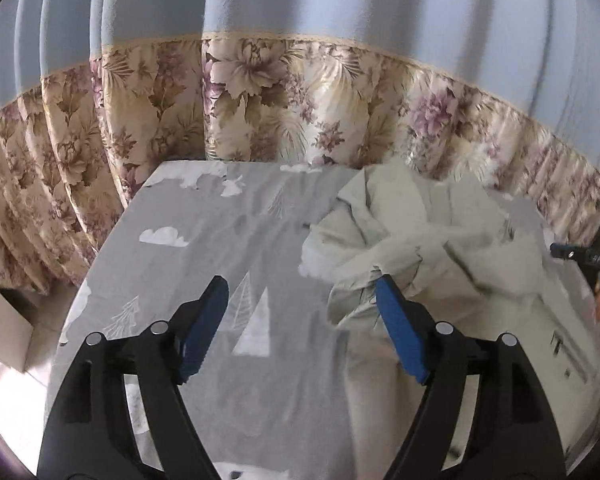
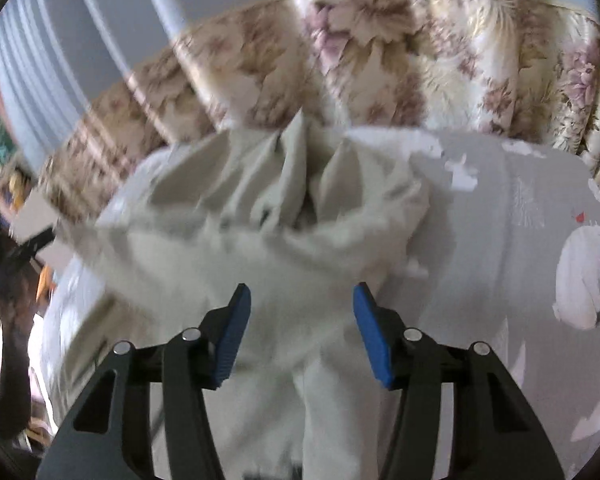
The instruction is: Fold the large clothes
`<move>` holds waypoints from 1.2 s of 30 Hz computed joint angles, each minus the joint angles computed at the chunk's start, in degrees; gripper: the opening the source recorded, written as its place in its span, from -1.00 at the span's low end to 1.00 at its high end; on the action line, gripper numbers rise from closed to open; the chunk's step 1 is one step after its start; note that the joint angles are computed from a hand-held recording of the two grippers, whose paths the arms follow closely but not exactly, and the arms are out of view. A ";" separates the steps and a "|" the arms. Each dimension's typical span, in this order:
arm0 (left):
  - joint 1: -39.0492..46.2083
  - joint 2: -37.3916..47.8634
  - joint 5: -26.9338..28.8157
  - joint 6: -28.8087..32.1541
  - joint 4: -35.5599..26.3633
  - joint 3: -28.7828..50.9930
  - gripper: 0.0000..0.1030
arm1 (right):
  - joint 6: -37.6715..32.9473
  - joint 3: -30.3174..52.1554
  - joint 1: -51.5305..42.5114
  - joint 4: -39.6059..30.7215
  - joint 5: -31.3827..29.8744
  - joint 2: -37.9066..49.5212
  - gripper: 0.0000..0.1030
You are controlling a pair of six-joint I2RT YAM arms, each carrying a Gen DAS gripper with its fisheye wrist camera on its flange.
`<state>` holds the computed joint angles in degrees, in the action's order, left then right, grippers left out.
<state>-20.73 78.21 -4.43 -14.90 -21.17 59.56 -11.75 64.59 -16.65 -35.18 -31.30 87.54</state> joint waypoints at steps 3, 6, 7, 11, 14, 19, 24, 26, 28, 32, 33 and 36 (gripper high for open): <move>0.46 2.52 2.96 -2.78 -1.44 4.10 0.48 | 3.79 1.52 3.07 3.56 1.13 2.40 0.05; -0.17 4.24 2.57 -3.00 -2.09 6.48 0.50 | 2.01 3.57 7.04 2.37 6.32 5.47 0.05; -0.60 4.83 1.69 -2.66 -2.49 6.87 0.51 | 1.29 2.90 7.83 2.26 7.53 5.25 0.05; -4.00 9.52 -2.35 -0.56 -6.71 8.10 0.51 | -3.00 -4.33 8.96 2.36 12.70 0.52 0.05; -8.06 11.39 -7.97 1.24 -8.36 5.01 0.51 | -5.09 -8.99 8.16 2.91 14.29 -2.82 0.05; -5.31 8.40 -3.20 -1.55 -6.74 -0.24 0.51 | -3.90 -8.61 1.97 1.89 8.72 -5.45 0.11; -1.59 12.15 9.31 -4.15 -5.50 2.54 0.63 | 2.68 -2.14 0.01 2.68 3.51 0.27 0.34; -4.25 14.84 9.20 -4.61 -4.91 3.51 0.51 | 5.66 -0.84 0.82 3.02 3.78 2.68 0.34; -8.58 16.17 4.24 -5.09 -4.85 4.49 -0.27 | 7.03 -1.60 1.83 4.11 4.38 3.29 0.34; -14.05 11.00 -3.13 -4.09 -4.07 4.01 -0.92 | 5.68 -3.60 2.34 5.02 6.22 1.39 0.34; -15.38 8.88 -5.53 -3.69 -4.07 4.16 -0.93 | 5.55 -3.98 2.24 5.29 7.12 0.50 0.34; -18.24 5.18 -10.68 -1.58 -3.60 6.61 -0.93 | 6.22 -4.43 0.96 6.51 6.53 -2.00 0.34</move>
<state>-38.97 83.38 -15.10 -16.48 -24.76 66.18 -5.53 60.16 -15.69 -28.67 -24.77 85.54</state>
